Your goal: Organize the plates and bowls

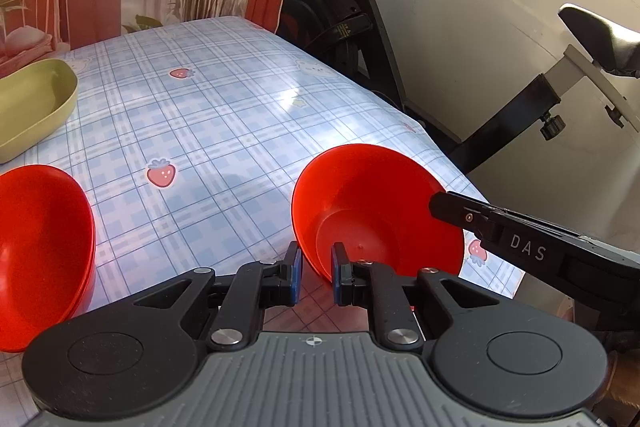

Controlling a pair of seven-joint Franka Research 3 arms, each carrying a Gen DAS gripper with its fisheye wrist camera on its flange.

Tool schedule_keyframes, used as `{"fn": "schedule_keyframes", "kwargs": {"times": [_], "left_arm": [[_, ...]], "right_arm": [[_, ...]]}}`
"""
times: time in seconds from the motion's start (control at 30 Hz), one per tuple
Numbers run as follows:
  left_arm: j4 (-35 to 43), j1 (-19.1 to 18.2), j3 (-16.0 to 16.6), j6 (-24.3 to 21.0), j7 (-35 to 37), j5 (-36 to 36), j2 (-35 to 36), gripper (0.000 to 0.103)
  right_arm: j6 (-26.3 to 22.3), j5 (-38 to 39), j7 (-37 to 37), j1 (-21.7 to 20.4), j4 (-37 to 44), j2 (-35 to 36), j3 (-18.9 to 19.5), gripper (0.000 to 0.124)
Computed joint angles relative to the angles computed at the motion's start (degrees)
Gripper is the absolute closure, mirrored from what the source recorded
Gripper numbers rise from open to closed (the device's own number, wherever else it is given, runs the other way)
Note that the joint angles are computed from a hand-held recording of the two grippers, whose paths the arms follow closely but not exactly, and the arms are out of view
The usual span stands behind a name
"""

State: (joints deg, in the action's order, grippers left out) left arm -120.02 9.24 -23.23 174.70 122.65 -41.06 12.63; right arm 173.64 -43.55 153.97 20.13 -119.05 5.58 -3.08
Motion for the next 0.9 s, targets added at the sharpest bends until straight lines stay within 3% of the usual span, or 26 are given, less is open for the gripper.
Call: {"fn": "schedule_keyframes", "kwargs": {"times": [0.03, 0.2, 0.37, 0.67, 0.9], "left_arm": [[-0.06, -0.97, 1.07, 0.54, -1.49, 1.61, 0.02, 0.087], [-2.26, 0.91, -0.74, 1.82, 0.59, -2.36, -2.49, 0.087], [-3.91, -1.20, 2.50, 1.73, -0.40, -3.37, -5.12, 0.087], [-5.14, -4.56, 7.00, 1.09, 7.58, -14.47, -9.78, 0.087], [-7.18, -8.51, 12.33, 0.69, 9.28, -18.11, -12.65, 0.087]], "right_arm": [[-0.19, -0.18, 0.00, 0.13, 0.13, -0.02, 0.04, 0.120], [-0.58, 0.12, -1.29, 0.40, 0.76, -0.22, 0.86, 0.120], [-0.91, -0.91, -1.06, 1.43, 2.06, 0.00, 1.29, 0.120], [-2.62, -5.74, 2.38, 3.00, 5.59, -0.03, 2.02, 0.119], [-5.29, -7.24, 1.52, 4.19, 8.67, 0.19, 3.92, 0.118]]}}
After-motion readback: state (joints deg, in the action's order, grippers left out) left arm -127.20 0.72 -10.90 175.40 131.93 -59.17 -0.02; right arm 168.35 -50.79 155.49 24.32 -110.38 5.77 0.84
